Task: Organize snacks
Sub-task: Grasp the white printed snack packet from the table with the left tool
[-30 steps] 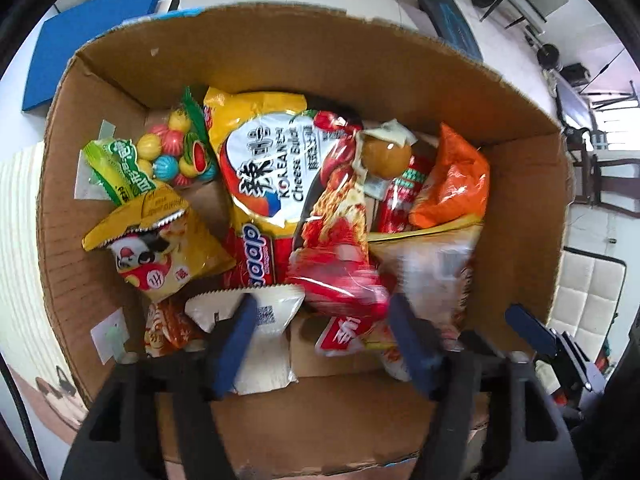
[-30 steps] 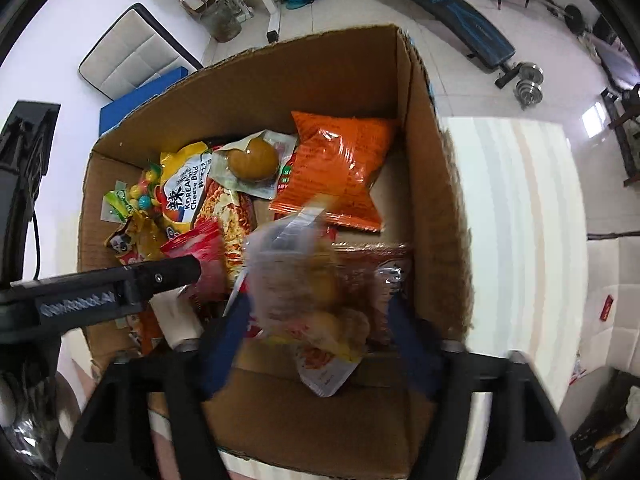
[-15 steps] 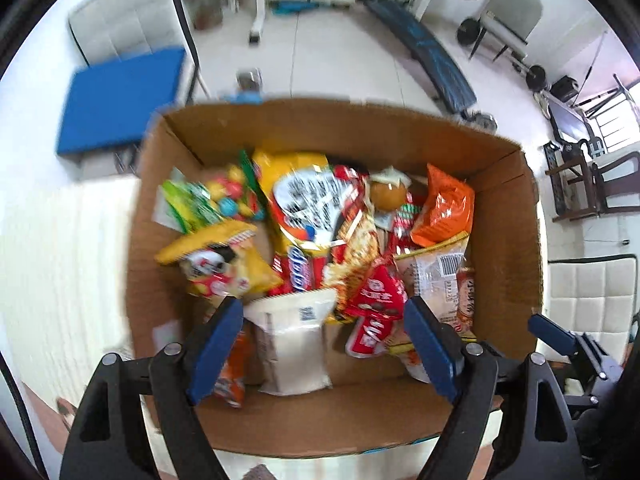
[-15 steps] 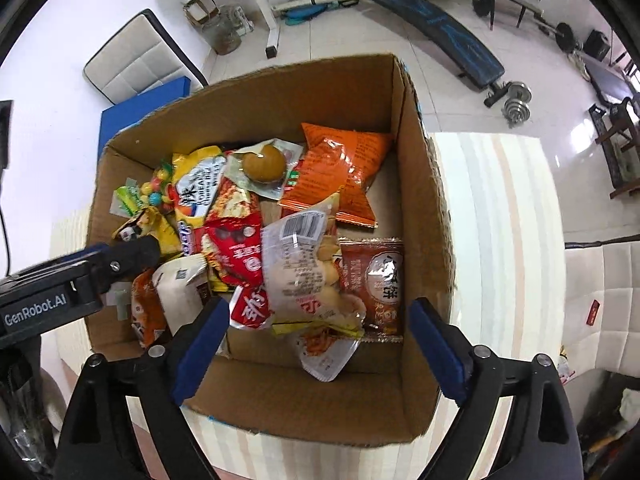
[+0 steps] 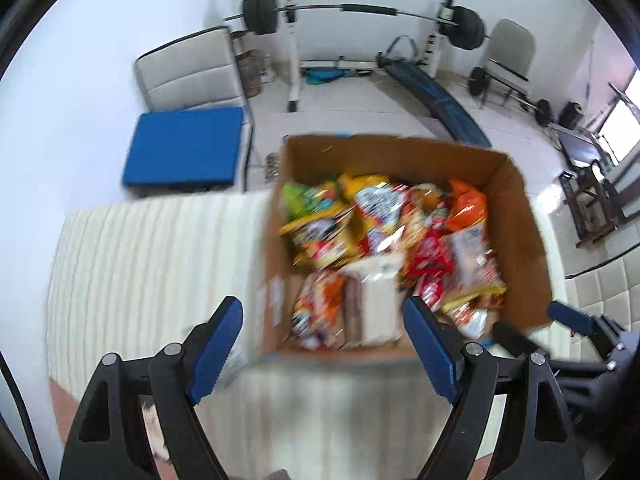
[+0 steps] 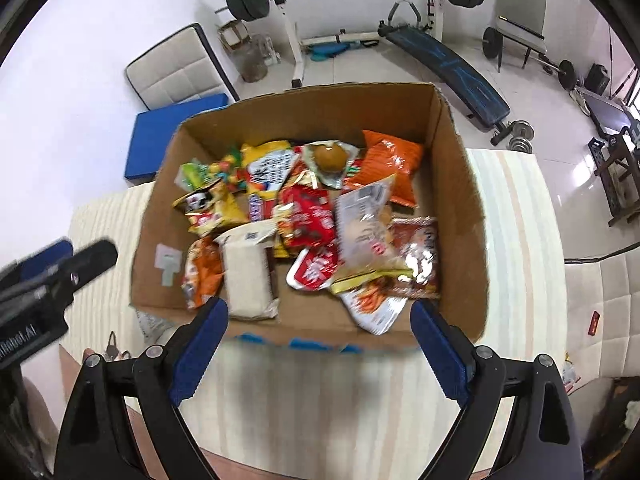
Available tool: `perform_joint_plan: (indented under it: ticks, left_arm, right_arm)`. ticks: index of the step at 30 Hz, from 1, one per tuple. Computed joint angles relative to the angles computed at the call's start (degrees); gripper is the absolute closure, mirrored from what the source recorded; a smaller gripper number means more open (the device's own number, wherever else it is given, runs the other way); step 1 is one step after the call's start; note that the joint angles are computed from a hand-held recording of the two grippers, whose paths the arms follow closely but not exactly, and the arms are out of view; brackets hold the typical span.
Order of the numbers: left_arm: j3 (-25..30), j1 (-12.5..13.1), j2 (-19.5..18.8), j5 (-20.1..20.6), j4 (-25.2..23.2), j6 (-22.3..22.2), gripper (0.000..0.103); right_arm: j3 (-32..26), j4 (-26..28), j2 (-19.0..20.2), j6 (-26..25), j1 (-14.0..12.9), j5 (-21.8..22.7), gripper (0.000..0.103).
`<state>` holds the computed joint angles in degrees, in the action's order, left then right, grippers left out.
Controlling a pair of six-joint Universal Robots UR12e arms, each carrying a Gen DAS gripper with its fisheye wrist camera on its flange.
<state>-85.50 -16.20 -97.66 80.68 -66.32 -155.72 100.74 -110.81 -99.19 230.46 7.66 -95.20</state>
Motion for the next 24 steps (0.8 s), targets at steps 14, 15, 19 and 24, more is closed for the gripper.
perform_joint_plan:
  ticks: [14, 15, 19, 24]
  left_arm:
    - [0.9, 11.1, -6.2, -2.8, -19.0, -18.4, 0.021]
    - [1.1, 11.4, -6.8, -3.7, -19.2, -19.6, 0.021]
    - [2.9, 11.0, -9.9, -4.3, -20.0, -23.0, 0.021]
    - [5.1, 9.5, -13.4, -3.0, -22.0, -24.1, 0.021]
  right_arm:
    - [-0.3, -2.4, 3.2, 6.7, 2.5, 3.7, 0.008]
    - [-0.5, -2.4, 3.5, 6.7, 2.6, 3.6, 0.008]
    - [-1.7, -1.6, 5.1, 6.8, 2.0, 3.5, 0.008]
    - [-2.7, -0.7, 6.7, 6.5, 1.1, 4.0, 0.008]
